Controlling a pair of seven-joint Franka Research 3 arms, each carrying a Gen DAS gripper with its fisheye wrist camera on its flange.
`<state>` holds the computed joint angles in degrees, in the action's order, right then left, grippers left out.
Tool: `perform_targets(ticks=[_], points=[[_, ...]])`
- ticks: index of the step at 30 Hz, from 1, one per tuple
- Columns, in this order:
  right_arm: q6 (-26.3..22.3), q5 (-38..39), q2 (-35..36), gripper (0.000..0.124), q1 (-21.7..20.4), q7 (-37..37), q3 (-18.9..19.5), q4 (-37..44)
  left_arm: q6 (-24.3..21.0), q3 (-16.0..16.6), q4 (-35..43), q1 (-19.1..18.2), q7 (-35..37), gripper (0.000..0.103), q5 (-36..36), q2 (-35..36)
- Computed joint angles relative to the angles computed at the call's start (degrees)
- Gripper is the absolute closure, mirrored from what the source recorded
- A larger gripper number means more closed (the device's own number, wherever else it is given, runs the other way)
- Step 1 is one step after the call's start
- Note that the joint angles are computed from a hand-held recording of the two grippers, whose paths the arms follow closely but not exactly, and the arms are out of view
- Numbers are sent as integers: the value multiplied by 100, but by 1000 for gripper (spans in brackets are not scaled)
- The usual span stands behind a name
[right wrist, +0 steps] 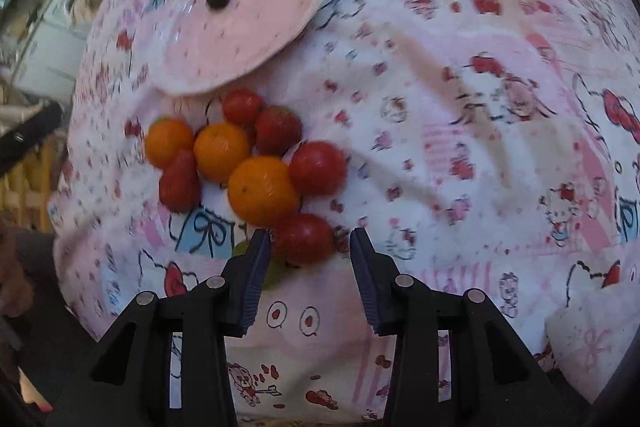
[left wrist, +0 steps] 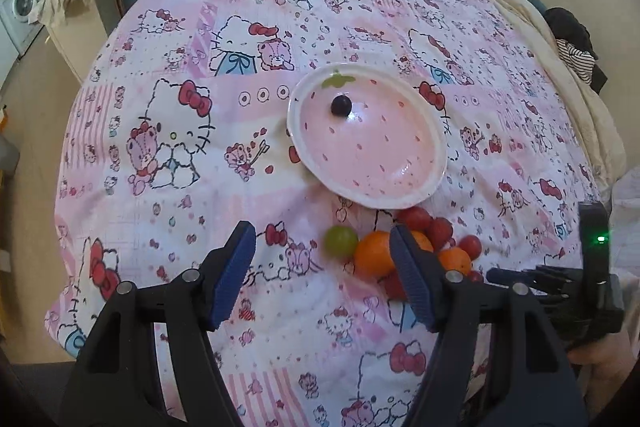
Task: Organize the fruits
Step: 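Reach the right gripper to a red cherry tomato and grasp it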
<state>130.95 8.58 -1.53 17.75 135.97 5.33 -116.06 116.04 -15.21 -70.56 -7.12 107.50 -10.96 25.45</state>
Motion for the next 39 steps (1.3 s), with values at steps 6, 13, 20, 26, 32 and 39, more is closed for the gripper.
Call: perform_targets(ticks=[6, 13, 20, 26, 32, 39], points=[[-154, -92, 189, 89, 22, -44, -30, 184, -11, 14, -128, 92, -32, 37, -117, -87], [111, 257, -91, 111, -40, 33, -59, -75, -37, 76, -83, 7, -181, 37, 112, -21], [145, 572, -43, 105, -97, 46, -60, -87, -411, 43, 462, -43, -459, 37, 130, 352], [-140, 395, 110, 66, -99, 182, -61, 104, -423, -8, 503, -71, -445, 37, 108, 375], [-507, 67, 515, 69, -9, 45, -56, 545, -403, 20, 396, -110, -437, 37, 210, 349], [-480, 81, 424, 90, 40, -165, -99, 561, -377, 43, 322, -73, -496, 37, 229, 309]])
